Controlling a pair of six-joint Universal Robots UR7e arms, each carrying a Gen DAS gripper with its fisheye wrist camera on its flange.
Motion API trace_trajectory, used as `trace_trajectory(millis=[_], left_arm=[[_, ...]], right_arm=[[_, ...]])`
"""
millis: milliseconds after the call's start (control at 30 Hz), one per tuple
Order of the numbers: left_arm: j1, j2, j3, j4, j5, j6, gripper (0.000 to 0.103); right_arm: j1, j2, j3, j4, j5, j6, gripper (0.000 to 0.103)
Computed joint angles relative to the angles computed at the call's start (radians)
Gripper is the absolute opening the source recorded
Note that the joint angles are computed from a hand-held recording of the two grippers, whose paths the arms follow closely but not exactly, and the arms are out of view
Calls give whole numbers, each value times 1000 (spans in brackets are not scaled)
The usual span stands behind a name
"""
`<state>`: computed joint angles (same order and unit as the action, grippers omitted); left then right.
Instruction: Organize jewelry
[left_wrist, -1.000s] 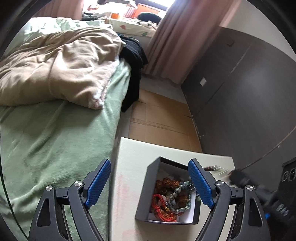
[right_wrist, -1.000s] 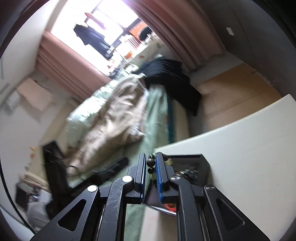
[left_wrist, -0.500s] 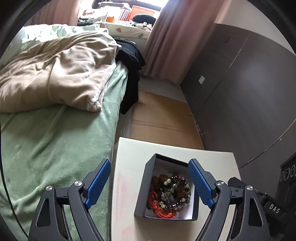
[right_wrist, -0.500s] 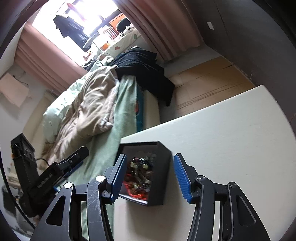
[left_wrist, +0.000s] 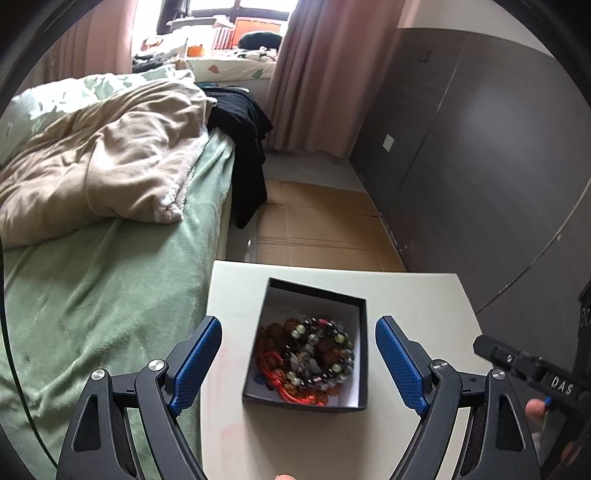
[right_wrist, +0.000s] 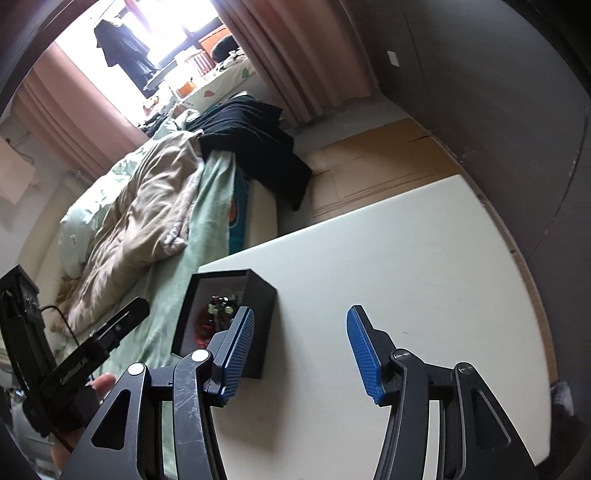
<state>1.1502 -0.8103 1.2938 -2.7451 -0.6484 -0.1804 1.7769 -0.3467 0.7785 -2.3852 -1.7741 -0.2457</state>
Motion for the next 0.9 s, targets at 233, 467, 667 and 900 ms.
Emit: trace_trajectory(millis=[233, 467, 667, 900], left_arm=[[-30, -6, 50, -13, -10, 33, 97], [-67, -10, 107, -62, 14, 81, 103], [-94, -13, 149, -110, 36, 110, 103], [-116, -23, 185, -170, 60, 129, 103]], right_arm=[[-1, -77, 130, -94, -55, -37, 93], [-1, -136, 232, -159, -87, -82, 95], [1, -172, 298, -228, -112, -137, 103], [0, -205, 336, -246, -99, -171, 103]])
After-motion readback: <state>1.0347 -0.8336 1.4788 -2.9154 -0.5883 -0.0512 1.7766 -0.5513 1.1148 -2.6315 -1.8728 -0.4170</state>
